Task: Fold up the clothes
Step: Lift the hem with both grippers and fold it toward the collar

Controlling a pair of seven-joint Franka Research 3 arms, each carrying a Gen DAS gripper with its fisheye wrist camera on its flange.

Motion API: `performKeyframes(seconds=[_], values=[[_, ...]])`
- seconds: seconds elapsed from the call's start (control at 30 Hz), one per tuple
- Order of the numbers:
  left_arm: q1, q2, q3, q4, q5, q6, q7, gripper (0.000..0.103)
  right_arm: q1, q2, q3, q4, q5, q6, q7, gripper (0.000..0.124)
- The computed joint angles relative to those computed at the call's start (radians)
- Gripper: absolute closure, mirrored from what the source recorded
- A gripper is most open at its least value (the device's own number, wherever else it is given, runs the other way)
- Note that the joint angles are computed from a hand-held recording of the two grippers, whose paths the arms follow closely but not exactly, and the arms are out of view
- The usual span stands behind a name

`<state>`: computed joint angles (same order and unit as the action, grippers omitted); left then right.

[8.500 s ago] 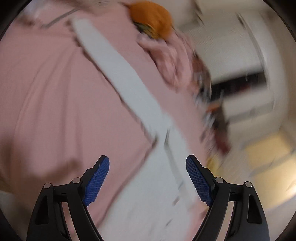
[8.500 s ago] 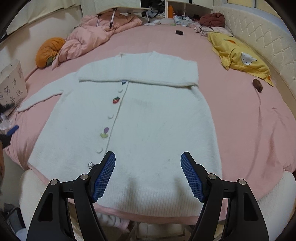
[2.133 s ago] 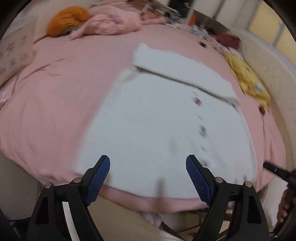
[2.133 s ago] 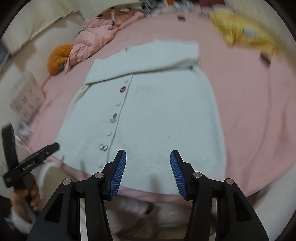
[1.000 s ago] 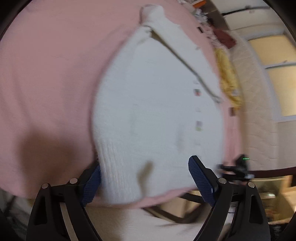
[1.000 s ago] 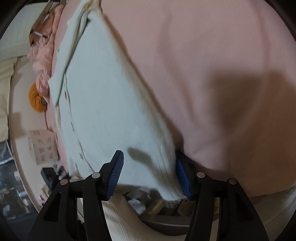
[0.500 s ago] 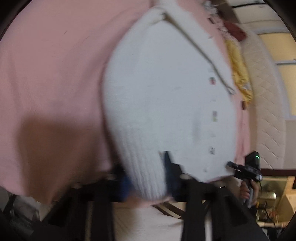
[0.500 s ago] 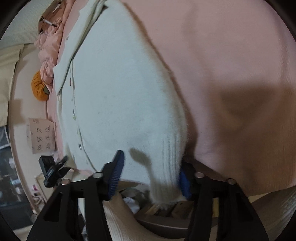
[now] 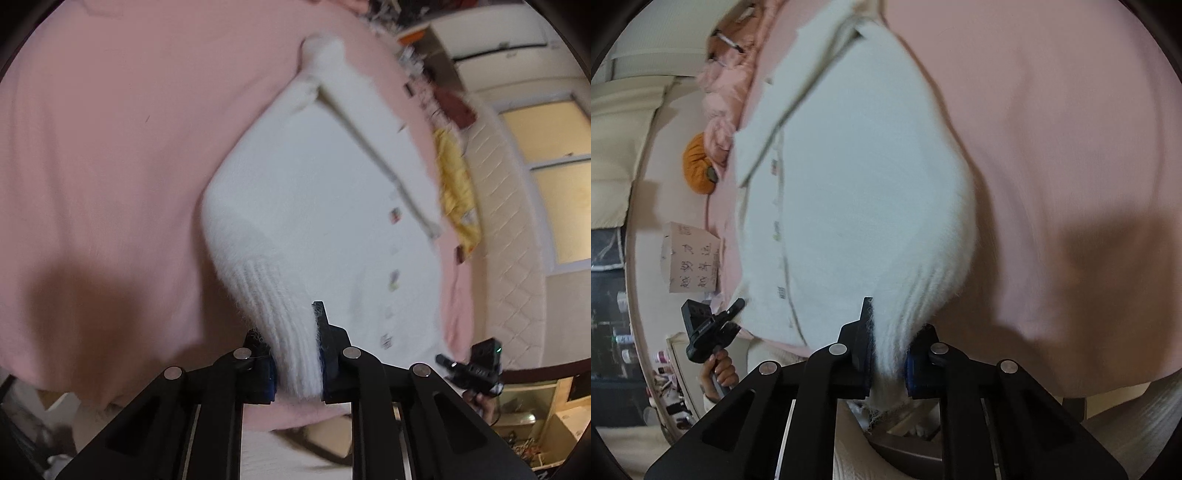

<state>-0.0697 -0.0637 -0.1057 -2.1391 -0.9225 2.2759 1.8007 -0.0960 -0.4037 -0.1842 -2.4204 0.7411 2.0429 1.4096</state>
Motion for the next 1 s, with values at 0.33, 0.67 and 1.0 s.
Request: performKeyframes(seconds=[0.33,0.67,1.0], values=[[0.003,0.085,-0.023,0.145,0.004,0.136,-0.023,0.088,0.038,0.056,0.015,0.149,-0.024,0.112,-0.11,0.111],[0.036,0.294,-0.093,0.445,0.157,0.226,-0.165,0.088,0.039,0.279,0.029,0.435,-0.049,0.185,-0.159,0.111],[0.036,0.601,-0.147,0.853,0.445,0.147,-0.385,0.088,-0.011,0.539,0.069,0.702,-0.045,0.182,-0.155,0.111]])
